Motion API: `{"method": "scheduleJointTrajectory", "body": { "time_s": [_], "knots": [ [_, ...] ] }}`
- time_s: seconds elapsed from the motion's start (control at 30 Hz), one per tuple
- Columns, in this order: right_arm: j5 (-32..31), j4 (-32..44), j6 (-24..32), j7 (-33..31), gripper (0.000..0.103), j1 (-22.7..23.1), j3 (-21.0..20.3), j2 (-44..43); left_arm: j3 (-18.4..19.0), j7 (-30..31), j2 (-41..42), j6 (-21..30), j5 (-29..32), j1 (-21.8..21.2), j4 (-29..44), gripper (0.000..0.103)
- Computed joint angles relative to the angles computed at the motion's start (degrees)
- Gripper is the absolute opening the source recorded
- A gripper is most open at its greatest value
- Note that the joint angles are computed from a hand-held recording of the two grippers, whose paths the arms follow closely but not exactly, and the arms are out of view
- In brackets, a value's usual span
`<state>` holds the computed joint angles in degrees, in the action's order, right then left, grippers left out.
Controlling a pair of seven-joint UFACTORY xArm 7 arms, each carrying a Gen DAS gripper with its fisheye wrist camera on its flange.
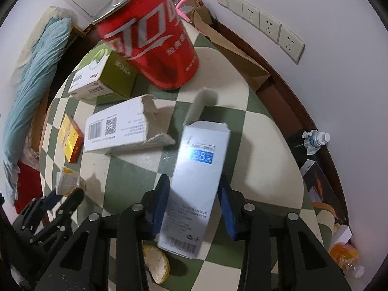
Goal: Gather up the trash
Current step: 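Grasp the crumpled wrapper with the left tool while the right tool grasps the white box, then carry the wrapper and white box over the bin and release both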
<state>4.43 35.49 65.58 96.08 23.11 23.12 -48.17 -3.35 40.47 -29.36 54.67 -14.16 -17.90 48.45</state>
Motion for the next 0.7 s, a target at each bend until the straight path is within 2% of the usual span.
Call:
{"method": "scheduleJointTrajectory", "body": {
  "time_s": [0.17,0.43,0.7],
  "knots": [
    [-1.3,2.7,1.0,0.0,0.039,-0.1,1.2,1.1,0.5,-0.7,-3.0,-1.1,0.5,0.8,0.1,0.037],
    [-4.5,10.1,3.3,-0.1,0.039,-1.1,3.9,3.6,3.9,-2.4,-4.7,1.7,-1.2,3.0,3.9,0.037],
    [-9.8,21.7,3.1,-0.4,0.038,-3.3,7.8,11.0,8.4,-2.5,-3.6,4.2,-2.5,7.3,10.2,0.037]
  ]
}}
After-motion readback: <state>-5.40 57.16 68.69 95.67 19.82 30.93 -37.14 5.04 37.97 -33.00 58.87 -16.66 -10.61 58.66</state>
